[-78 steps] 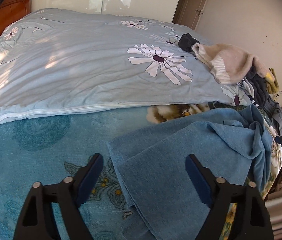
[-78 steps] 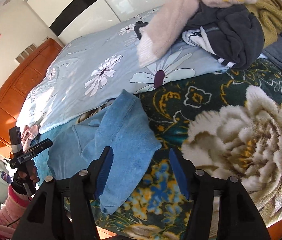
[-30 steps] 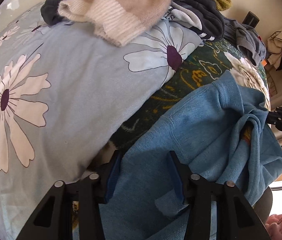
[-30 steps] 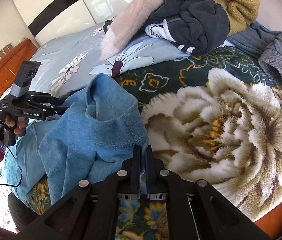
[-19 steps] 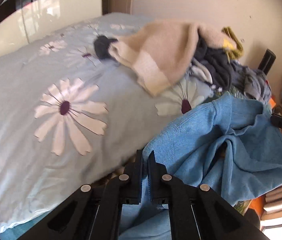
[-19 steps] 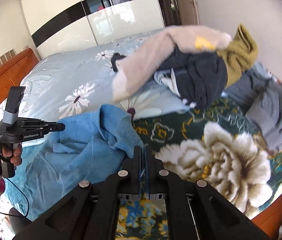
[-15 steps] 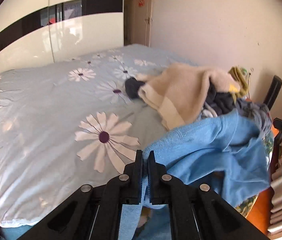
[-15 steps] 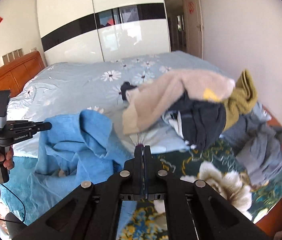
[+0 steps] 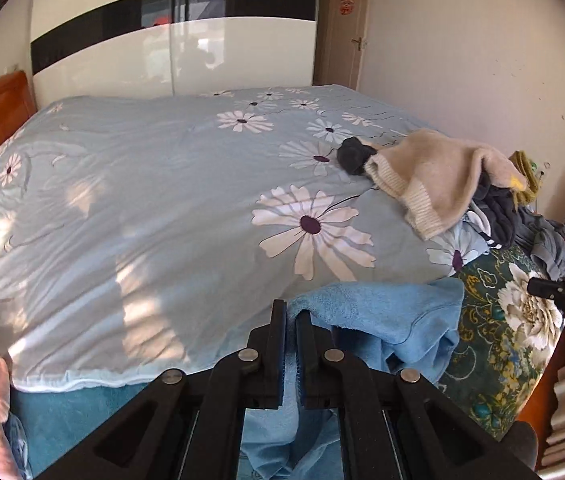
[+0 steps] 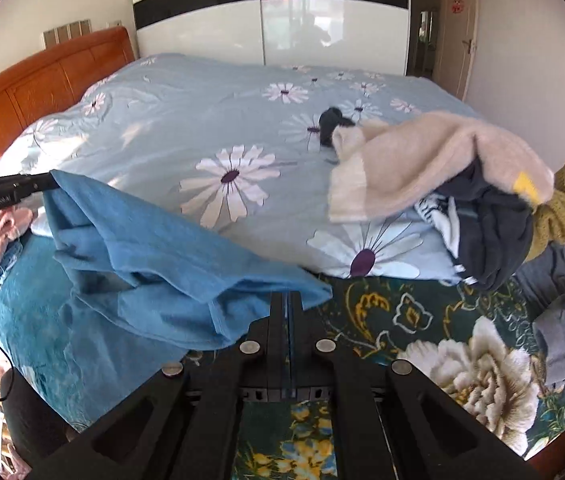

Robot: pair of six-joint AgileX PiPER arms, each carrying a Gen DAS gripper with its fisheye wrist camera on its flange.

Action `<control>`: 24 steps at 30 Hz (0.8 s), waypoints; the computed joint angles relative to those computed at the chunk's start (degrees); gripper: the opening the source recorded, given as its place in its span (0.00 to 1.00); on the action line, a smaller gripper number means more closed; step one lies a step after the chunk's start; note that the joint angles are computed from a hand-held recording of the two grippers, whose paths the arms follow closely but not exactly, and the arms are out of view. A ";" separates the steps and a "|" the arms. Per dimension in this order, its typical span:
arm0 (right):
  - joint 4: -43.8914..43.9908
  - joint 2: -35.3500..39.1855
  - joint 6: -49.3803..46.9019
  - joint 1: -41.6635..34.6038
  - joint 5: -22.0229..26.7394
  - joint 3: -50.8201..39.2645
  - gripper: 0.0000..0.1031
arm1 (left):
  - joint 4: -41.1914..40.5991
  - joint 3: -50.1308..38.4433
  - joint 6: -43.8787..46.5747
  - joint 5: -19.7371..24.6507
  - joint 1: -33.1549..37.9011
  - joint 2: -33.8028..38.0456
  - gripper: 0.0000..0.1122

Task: Fold clothes
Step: 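Lift the sweater with both tools and shake it out above the bed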

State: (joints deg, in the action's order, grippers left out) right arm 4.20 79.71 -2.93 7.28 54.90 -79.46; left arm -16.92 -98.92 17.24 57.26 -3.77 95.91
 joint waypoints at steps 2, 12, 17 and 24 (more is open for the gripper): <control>2.50 2.88 -1.19 -1.25 -2.49 1.32 0.02 | -0.54 1.91 0.91 -0.82 1.90 0.82 0.04; 4.36 19.11 -5.74 -1.42 -6.50 -6.64 0.36 | -6.09 7.74 7.10 -3.79 7.91 4.90 0.06; 13.13 23.84 -8.58 -5.40 -4.78 -11.58 0.44 | -8.68 7.47 8.40 -3.91 9.68 7.61 0.07; 19.14 27.55 -9.30 -7.31 -3.42 -15.45 0.45 | -10.01 6.89 8.76 -4.13 10.09 8.97 0.07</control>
